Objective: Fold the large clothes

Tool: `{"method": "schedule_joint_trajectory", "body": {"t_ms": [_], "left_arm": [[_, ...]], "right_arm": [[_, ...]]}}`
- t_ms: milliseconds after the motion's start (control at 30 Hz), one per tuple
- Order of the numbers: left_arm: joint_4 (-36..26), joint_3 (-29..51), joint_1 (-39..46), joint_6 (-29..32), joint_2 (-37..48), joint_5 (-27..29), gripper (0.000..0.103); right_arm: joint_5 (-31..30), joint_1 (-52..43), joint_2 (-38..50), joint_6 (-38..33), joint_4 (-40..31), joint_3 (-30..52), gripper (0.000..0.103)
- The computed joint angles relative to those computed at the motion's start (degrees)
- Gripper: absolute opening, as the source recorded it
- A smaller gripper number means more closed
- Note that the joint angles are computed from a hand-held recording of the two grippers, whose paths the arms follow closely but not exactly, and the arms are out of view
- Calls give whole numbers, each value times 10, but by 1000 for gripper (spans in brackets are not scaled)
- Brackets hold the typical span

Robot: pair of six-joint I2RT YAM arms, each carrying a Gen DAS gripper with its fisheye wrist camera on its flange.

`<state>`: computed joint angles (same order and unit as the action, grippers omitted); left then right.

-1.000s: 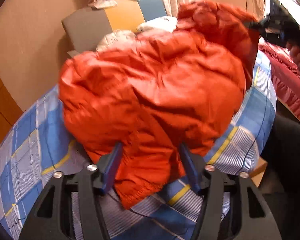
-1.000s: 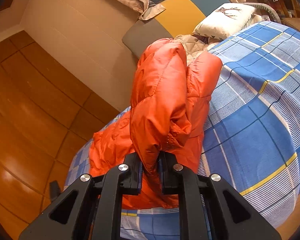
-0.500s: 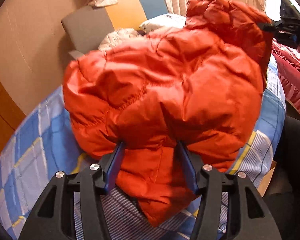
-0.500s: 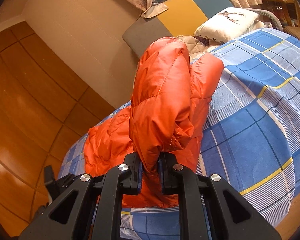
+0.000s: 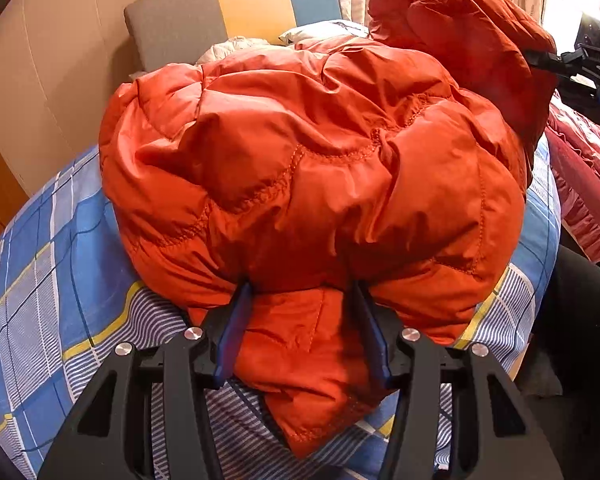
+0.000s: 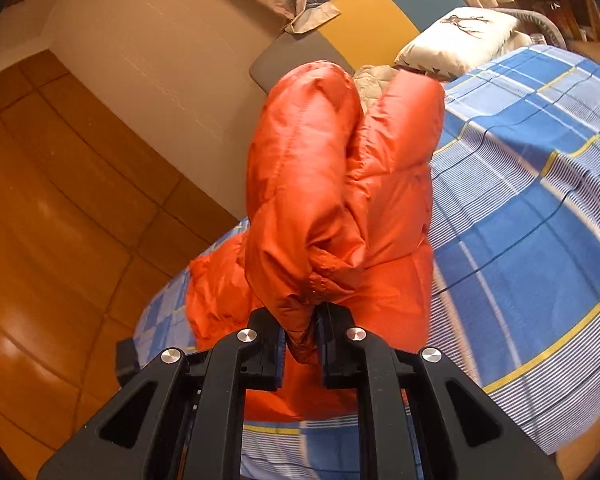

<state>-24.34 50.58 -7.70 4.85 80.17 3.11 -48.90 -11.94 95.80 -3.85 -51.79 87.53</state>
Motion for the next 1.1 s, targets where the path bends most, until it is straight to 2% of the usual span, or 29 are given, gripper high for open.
{"method": "schedule_joint_trajectory", "body": {"t_ms": [133,433,1100], "left_arm": [[-16,14,-5,-6,10,-5,50],[-37,46,0,-8,37,-3,50],[-48,74,23,21,65,26,48]], "right_arm": [[8,30,-23,48,31,-32,12],[-13,67,-45,208,102,-90,12],[-9,183,-61,296,152,-152,12]]}}
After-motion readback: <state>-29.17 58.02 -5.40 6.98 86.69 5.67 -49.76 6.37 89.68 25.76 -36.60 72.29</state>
